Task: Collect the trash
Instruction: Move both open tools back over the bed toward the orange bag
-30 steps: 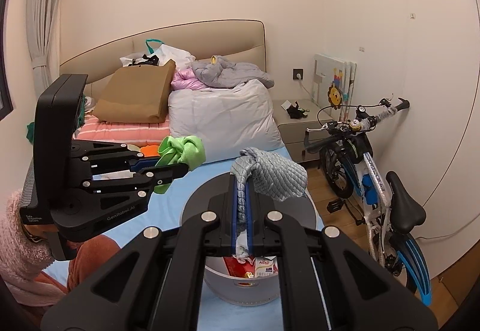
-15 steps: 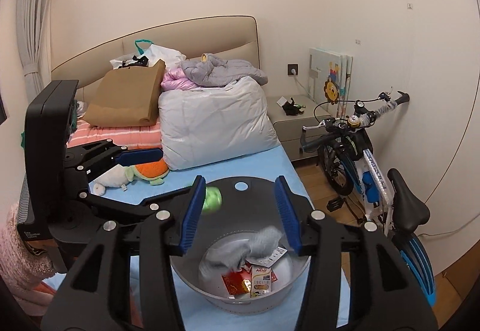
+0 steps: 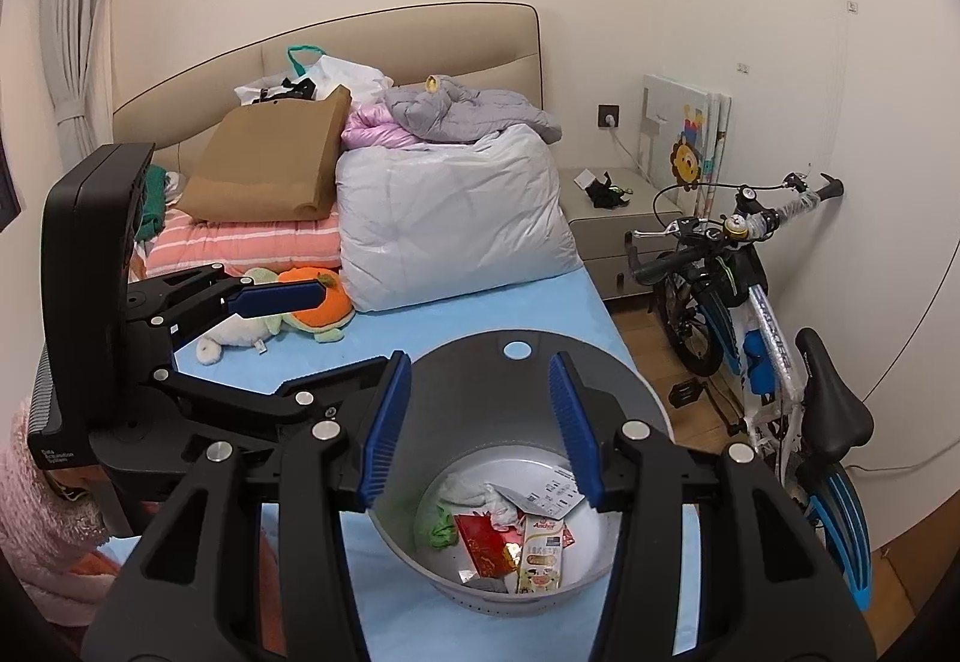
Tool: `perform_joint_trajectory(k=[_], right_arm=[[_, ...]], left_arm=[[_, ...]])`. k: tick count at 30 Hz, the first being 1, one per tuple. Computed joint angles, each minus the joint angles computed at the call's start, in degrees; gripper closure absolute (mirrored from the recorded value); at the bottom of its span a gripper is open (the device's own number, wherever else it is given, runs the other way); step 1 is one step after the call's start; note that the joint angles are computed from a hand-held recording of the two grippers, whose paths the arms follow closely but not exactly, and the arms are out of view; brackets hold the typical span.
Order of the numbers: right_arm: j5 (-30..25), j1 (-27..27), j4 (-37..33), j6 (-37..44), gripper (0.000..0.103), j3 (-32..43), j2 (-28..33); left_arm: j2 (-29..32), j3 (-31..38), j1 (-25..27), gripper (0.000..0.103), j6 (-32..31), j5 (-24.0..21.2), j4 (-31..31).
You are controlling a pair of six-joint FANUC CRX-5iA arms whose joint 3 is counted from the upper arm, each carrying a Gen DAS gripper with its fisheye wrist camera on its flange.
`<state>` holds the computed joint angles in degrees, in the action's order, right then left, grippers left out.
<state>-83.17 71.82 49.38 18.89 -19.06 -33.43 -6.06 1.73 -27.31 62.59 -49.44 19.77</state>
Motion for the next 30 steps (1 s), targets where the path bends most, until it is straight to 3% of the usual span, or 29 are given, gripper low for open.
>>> perform_joint_trajectory(k=[5, 8, 15, 22, 30], right_arm=[[3.3, -0.8, -1.9, 1.5, 0.057, 1.5, 3.5], [6.3, -1.6, -2.5, 2.8, 0.051, 2.7, 6.5], [15.6, -2.7, -5.8, 8.0, 0.051, 7.8, 15.5], [26.4, -2.7, -10.4, 15.3, 0.049, 17.4, 28.0], [35.1, -1.5, -18.3, 26.9, 0.044, 33.4, 44.1]], left_arm=[[-3.7, -4.2, 4.0, 0.03, 0.0, -0.1, 1.5], [-6.6, -6.9, 7.2, 0.03, 0.1, -0.2, 1.6], [-15.0, -13.9, 17.9, 0.03, 0.4, -0.7, 1.3], [-23.6, -20.0, 34.4, 0.03, -1.2, -4.2, 2.4], [-31.7, -26.4, 58.8, 0.026, -7.4, -7.8, 4.0]])
